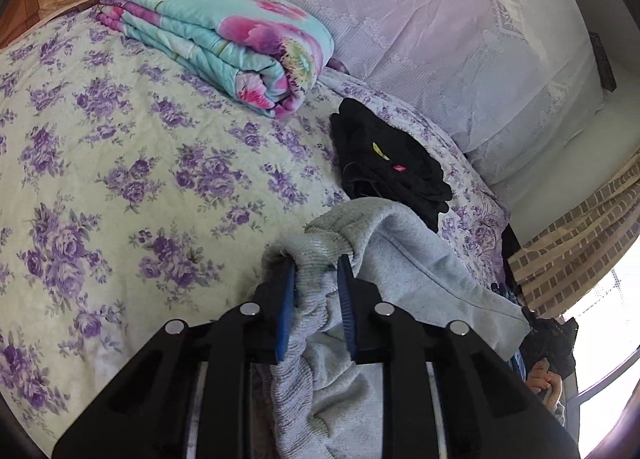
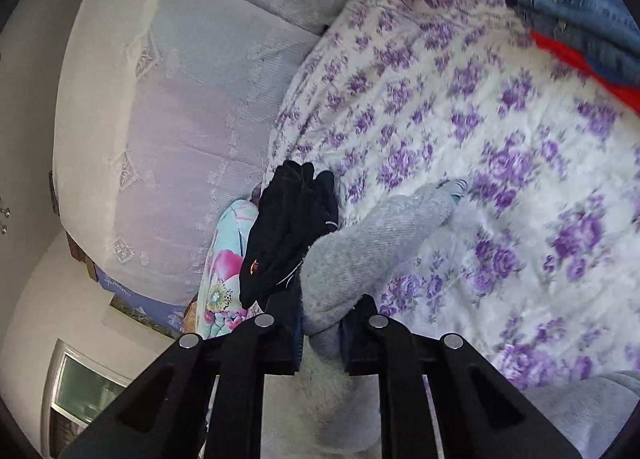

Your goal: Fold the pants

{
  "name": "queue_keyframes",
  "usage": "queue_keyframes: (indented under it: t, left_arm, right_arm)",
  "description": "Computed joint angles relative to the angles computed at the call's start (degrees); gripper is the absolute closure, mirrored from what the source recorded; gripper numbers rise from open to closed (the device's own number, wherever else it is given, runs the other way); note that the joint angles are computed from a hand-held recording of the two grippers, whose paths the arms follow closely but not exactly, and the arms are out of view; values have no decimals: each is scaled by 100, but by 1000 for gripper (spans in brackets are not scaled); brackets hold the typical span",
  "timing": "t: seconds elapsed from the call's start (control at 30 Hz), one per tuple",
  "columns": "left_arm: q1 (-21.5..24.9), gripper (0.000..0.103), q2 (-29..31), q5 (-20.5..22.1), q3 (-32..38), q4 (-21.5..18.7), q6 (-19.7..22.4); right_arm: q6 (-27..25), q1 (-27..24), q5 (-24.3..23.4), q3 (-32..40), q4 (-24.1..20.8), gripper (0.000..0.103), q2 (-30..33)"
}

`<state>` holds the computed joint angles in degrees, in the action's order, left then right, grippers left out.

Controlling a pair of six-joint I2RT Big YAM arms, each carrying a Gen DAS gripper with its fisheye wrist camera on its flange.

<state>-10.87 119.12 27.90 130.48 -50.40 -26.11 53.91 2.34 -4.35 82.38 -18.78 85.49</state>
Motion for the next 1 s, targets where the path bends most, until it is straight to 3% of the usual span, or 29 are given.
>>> queue_keyframes:
  t: [0.13,0.2,0.3,0.37,0.4,0.47,0.6,0.7,0.8,0.9,1.0]
  left_arm:
    - [-72,84,163,-95,300,-131,143]
    - [-84,84,303,-118,479,-263,110]
    - [-61,84,354,-102,456,-291,17]
    - [-19,83,354,-79,419,-341,9]
    - [-1,83,349,-100,406,-370,8]
    - [18,70,282,-243,314,-373,70]
    - [43,59,87,-167,-11,-148,157]
    - [2,59,173,-1,128,-267,288]
    - [-64,59,522,78,701,-698,444]
    - [-86,76,1203,423,1834,-1494,488]
    - [-129,89,1387,463,2183,-1575,415]
  right_arm:
    - [-715,44,691,235,-622,89,-157]
    - [-994,-21,607,745,-1249,88,221]
    - [-984,-210,422,1219,-1733,83,766]
    - [-779,-307,244,1145,-1523,80,899]
    - [-697,-321,216,1083,-1446,71,905]
    - [-646,-329,114,972,-1311,58,888]
    - [-770,-267,86,747,-1317,52,698]
    - [-802,-246,77,573,-1298,46,529]
    - [-774,-240,-16,403,-1206,45,388]
    - [-722,-246,-81,234,-1137,42,253]
    - [-712,-264,-49,64,-1089,39,104]
